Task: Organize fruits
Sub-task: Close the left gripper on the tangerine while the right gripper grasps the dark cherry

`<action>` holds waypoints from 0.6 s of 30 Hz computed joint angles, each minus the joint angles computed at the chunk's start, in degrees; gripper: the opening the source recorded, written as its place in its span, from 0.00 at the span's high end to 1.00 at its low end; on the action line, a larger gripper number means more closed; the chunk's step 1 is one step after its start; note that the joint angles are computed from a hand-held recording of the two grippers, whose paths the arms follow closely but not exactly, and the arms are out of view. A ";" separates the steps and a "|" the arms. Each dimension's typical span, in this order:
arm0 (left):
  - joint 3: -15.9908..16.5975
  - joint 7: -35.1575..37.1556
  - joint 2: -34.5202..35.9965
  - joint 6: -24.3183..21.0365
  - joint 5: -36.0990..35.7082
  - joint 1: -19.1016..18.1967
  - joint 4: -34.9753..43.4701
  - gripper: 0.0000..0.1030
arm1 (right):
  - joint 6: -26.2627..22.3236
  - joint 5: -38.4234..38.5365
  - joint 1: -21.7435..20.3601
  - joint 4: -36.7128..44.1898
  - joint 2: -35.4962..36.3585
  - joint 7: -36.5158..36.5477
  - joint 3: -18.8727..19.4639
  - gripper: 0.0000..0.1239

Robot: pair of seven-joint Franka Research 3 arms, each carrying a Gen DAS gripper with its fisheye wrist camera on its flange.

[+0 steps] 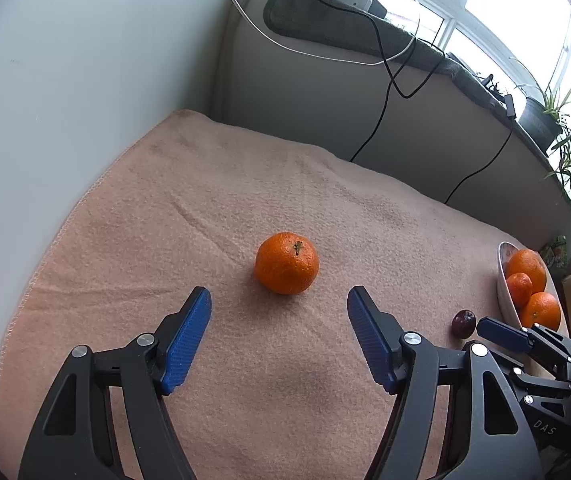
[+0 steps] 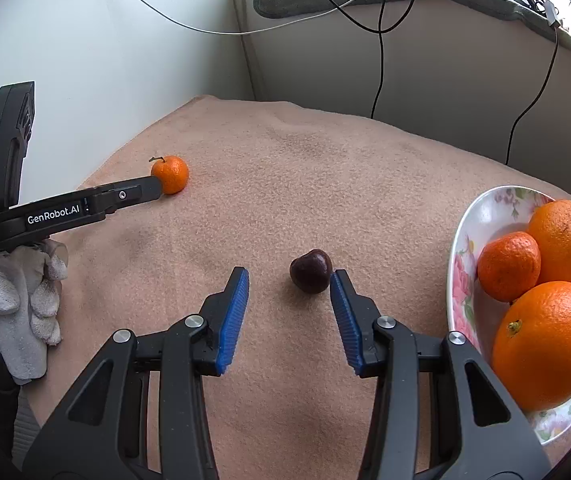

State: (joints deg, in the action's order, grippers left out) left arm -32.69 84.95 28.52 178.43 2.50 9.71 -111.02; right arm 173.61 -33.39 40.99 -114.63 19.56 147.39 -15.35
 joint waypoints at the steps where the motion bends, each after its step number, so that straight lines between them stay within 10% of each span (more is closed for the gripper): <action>1: 0.04 0.06 0.13 -0.15 0.09 -0.08 0.24 0.32 | -0.31 -0.19 0.28 0.31 0.20 0.27 -0.32 0.64; 18: 6.29 0.38 2.52 -4.87 -1.63 -6.42 6.36 0.43 | -2.29 4.95 -2.43 2.30 2.33 -3.39 2.67 0.77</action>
State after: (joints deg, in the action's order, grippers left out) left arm -26.40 85.34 31.05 173.56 0.87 3.28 -104.66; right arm 171.32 -28.44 38.56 -112.33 21.89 144.00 -12.68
